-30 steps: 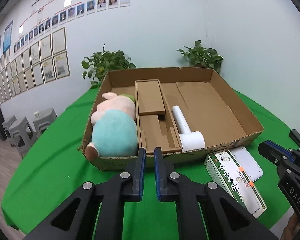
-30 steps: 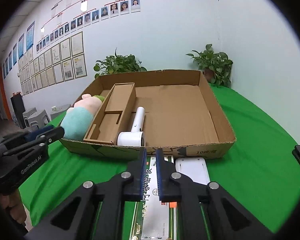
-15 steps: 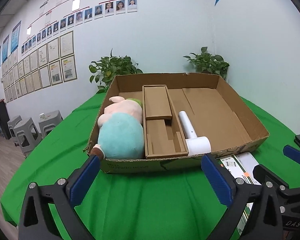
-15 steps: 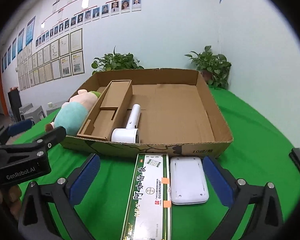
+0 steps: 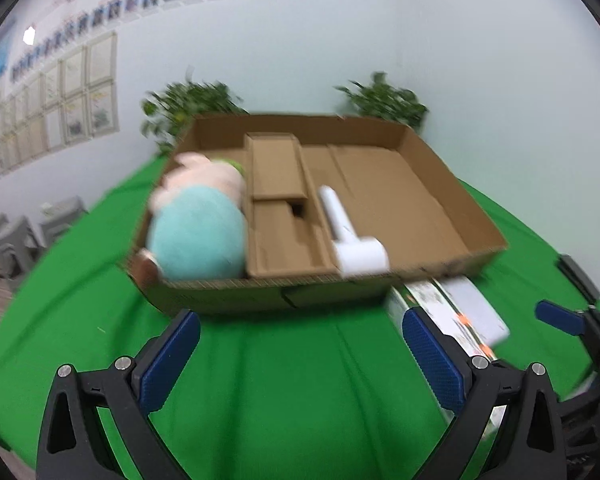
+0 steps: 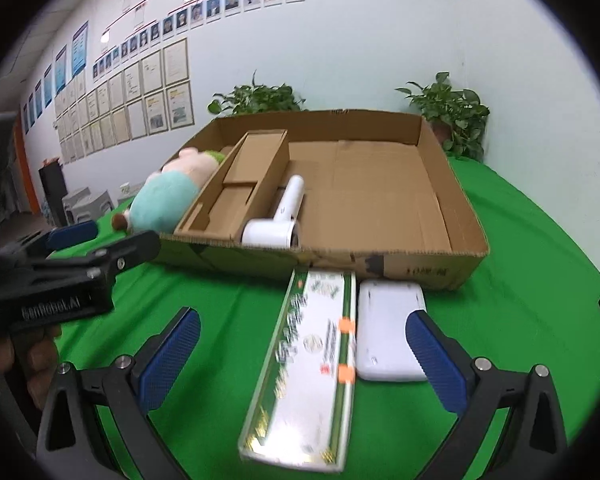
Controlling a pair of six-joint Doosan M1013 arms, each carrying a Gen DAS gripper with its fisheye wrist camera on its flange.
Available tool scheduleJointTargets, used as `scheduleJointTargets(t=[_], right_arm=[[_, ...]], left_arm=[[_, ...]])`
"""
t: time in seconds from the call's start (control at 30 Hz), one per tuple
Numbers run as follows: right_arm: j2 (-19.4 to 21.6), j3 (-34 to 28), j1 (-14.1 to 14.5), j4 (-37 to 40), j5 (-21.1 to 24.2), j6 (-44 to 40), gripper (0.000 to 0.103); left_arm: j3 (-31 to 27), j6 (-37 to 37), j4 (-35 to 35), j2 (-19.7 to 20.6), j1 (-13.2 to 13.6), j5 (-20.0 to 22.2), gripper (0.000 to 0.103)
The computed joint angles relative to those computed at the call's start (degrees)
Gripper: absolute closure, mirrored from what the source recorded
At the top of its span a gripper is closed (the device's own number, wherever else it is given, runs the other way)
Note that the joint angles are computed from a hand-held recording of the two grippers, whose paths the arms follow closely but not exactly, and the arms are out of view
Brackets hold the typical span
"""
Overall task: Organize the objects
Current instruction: 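Withdraw the right gripper toward the green-and-white medicine box, then grasp the long green-and-white medicine box with the right gripper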
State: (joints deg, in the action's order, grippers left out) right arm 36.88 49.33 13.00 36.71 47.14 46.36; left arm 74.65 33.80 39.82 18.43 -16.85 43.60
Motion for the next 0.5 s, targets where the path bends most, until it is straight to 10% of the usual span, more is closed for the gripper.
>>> scheduleJointTargets(t=[0.13,0.37,0.5], right_arm=[[0.1,0.4,-0.5,-4.1,3.4,2.3,0.001],[0.4,0.0,0.4,-10.0,7.0,5.7,0.002],[1.3,-1.6,0.8,-11.4,9.2,7.4,0.024]], left_arm=[[1.1,7.5,-13.4,-0.3,1.6,-4.4,0.001],[0.8,10.3,-17.3,0.4,1.6,-4.2,0.001],[0.8,11.2,-18.9,0.4,1.7,-4.0,0.001]])
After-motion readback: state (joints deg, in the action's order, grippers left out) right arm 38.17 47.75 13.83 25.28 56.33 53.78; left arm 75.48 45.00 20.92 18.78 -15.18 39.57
